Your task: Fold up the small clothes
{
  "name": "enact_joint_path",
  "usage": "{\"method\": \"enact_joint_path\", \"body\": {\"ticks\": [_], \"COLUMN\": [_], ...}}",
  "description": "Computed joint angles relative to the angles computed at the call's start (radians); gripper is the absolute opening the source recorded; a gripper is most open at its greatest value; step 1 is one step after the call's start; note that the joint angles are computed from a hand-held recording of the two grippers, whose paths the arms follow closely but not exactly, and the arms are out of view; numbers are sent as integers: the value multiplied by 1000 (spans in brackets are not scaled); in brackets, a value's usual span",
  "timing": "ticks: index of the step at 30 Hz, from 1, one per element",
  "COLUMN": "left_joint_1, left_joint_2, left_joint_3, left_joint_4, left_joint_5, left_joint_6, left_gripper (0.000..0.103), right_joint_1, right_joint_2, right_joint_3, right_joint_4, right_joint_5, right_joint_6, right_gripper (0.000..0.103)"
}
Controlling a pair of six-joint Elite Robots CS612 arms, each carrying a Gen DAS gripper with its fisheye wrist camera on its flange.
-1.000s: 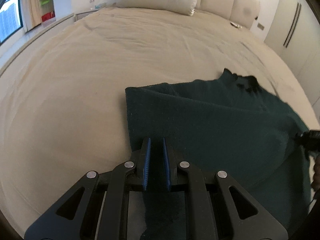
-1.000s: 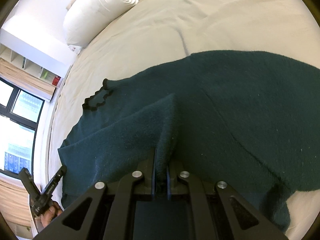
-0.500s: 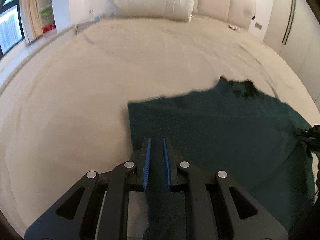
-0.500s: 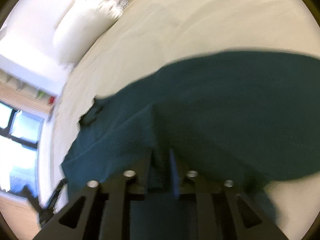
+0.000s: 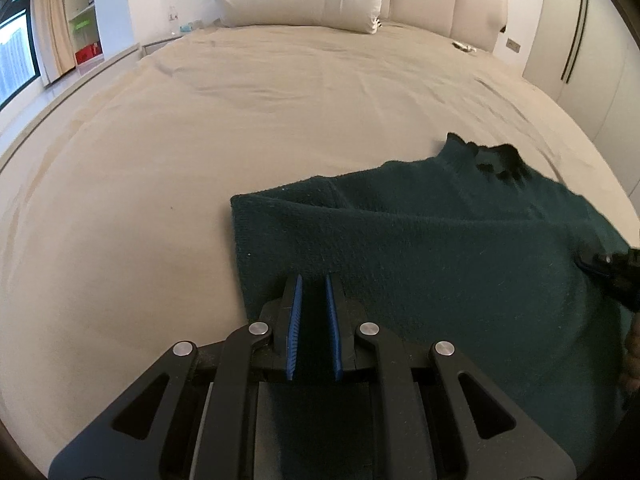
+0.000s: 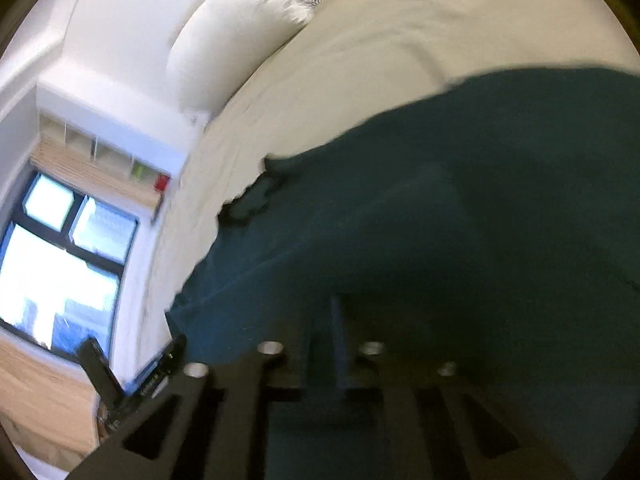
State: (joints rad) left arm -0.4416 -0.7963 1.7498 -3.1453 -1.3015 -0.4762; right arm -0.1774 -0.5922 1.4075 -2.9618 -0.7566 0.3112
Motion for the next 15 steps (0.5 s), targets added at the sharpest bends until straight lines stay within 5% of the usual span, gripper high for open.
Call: {"method": "enact_joint_path", "body": {"ticks": [3, 4, 5, 7, 8, 9, 15], "left_joint_1": [-1, -4, -5, -9, -15, -25, -63], "left_joint_2": [-4, -11, -21, -39, -45, -53, -77], "left_joint_3": [5, 14, 26, 47, 59, 71, 108], "left_joint_4": [-7, -8, -10, -42, -78, -116, -316], "left_joint_5": [4, 7, 6, -3, -1, 13, -29], "left_joint_6": [-21, -37, -50, -93, -97, -98, -157], "left_gripper": [12, 12, 12, 12, 12, 12, 18], "right_joint_1": [-50, -78, -96, -147, -162, -183, -302], "right_joint_2": [-30, -55, -66, -97, -107, -118, -124], "right_joint_3": [77, 126, 153, 227, 250, 283, 378], "right_joint_4": [-127, -186, -241, -370, -406, -461, -576], "right_joint_5": [-80, -133, -143, -194, -236, -283, -321], "right_joint_6": [95, 139, 181, 273, 302, 349, 613], "right_gripper": [9, 20, 21, 42, 64, 69, 71]}}
